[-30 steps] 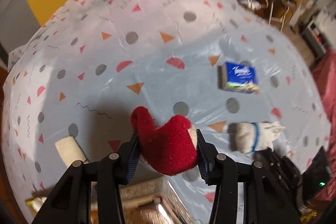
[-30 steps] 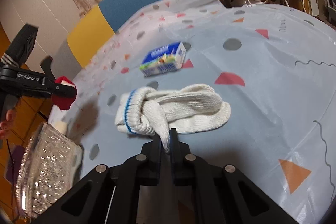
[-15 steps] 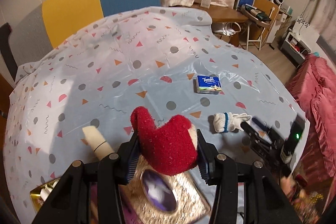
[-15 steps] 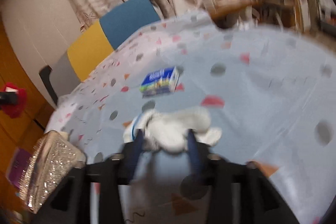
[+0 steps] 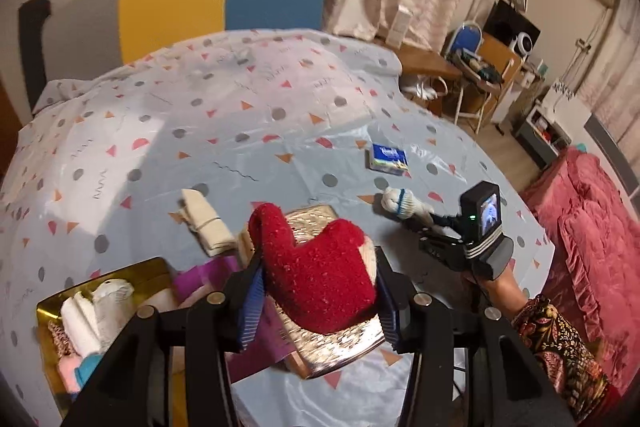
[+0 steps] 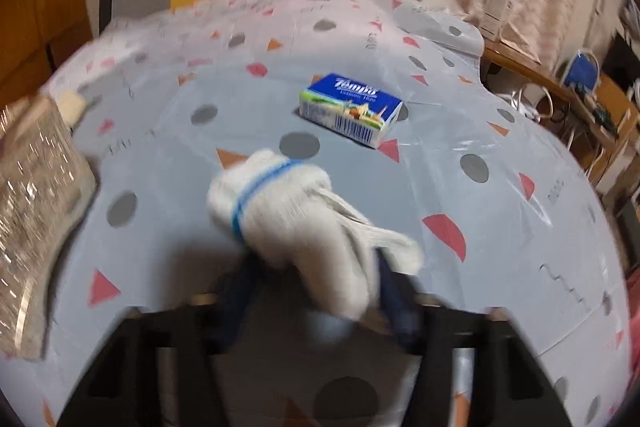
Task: Organize soft objects
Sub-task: 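Grasp the red sock with the left tool while the right tool holds the white sock, then carry the red sock into the gold tray and open the left tool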
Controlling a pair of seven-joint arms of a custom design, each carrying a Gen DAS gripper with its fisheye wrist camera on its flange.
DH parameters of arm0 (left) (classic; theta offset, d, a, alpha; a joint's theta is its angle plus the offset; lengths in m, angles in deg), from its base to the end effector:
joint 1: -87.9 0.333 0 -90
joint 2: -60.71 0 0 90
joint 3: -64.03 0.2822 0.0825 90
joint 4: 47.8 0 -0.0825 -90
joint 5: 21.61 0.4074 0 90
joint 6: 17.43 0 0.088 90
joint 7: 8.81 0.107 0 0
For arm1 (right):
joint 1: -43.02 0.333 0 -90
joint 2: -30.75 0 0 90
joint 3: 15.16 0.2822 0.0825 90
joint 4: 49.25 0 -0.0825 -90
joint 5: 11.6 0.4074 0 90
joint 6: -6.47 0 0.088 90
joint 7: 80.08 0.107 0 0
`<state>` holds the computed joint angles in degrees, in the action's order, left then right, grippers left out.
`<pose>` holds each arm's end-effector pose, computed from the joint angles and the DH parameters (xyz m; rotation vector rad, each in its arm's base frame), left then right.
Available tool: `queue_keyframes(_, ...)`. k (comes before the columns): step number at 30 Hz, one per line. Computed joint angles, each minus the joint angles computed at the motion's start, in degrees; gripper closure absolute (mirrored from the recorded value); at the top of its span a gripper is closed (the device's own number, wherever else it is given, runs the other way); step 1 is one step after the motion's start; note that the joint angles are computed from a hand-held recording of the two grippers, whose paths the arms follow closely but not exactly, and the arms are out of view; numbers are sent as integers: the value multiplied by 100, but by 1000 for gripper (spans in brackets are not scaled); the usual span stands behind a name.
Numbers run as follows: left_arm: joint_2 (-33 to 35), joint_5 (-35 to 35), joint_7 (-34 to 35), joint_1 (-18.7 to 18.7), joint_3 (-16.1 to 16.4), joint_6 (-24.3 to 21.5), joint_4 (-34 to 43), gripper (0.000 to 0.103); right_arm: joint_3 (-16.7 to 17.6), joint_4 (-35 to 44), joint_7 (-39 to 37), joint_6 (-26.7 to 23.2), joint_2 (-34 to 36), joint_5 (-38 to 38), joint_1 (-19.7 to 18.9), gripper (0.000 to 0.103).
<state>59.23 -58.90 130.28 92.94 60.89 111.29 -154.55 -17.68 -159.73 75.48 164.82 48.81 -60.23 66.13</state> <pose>0.6150 0.0029 0.5319 -1.4111 2.4162 -0.9898 0.6029 0.2619 0.3259 -1.7782 1.8877 -0.7140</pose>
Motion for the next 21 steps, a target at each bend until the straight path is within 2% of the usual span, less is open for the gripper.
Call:
queue_keyframes(1,-70,-106,77,33,38,71,-92,54,-22,-88,157,180,-49,-4,-13,81)
queue_keyframes(2,-139,-226,154,76,91,125,-189,54,-50,-201,356,379,-117,-23,-18,81)
queue_keyframes(6,-158,-381,133,227,240,137,-279,53,-152,-363,1022,550,-243,-389,111,89)
queue_keyframes(10,-2,-308,-92,439,351,234,-233,53,-294,-593,2419,837,-456,-1214,253,92)
queue_keyframes(12,85,-228,-205,542,377,307,-226,53,-337,-714,3342,849,-606,-1906,335,93)
queue_keyframes(15,229,-94,-376,682,397,325,-209,53,-201,-748,3963,734,-682,-2447,282,93)
queue_keyframes(21,413,74,-546,877,383,339,-375,53,105,-819,4787,727,-778,-3014,24,94)
